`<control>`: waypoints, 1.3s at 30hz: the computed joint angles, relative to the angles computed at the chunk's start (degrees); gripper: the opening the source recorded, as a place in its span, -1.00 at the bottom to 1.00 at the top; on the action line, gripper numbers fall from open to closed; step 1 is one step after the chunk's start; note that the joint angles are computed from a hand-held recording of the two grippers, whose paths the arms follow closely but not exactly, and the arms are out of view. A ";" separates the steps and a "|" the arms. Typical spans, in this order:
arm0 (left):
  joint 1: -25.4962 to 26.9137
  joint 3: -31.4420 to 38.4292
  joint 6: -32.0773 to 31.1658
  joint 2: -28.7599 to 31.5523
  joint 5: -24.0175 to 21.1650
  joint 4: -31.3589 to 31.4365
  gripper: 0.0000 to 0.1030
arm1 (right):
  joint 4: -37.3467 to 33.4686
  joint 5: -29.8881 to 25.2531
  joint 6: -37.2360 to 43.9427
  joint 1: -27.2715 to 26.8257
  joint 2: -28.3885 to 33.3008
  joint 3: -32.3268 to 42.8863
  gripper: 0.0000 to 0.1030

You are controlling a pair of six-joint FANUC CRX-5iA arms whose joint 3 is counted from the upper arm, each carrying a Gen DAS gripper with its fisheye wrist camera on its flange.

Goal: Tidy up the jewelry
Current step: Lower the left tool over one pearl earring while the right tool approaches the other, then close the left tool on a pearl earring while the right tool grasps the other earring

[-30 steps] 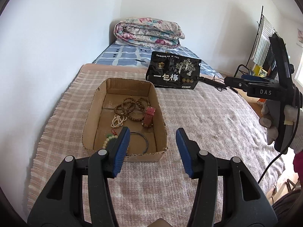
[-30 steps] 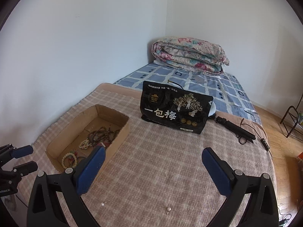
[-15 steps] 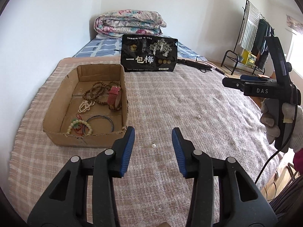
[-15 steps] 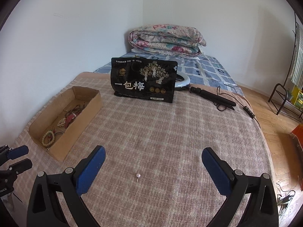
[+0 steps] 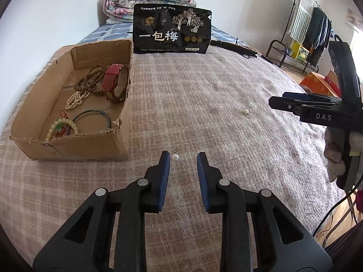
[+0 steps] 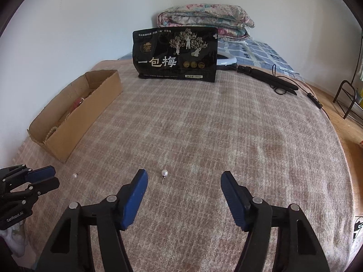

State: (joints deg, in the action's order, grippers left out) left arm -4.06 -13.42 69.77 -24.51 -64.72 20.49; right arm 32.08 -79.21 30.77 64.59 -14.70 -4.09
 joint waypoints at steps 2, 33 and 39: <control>-0.34 0.19 0.59 0.72 0.48 -0.68 -0.53 | -1.37 0.84 0.75 -0.52 0.06 -0.22 0.16; -1.30 -1.05 1.50 2.99 2.29 -1.37 -0.66 | -9.27 6.51 8.12 -5.94 4.71 1.44 -0.52; -1.40 -0.81 2.04 3.45 2.37 -1.62 -0.80 | -8.93 6.61 8.57 -6.24 4.90 1.17 -0.62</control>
State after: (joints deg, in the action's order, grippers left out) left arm -5.46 -14.24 71.82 -21.05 -62.35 18.87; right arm 23.16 -72.60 39.34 58.35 -9.80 -2.92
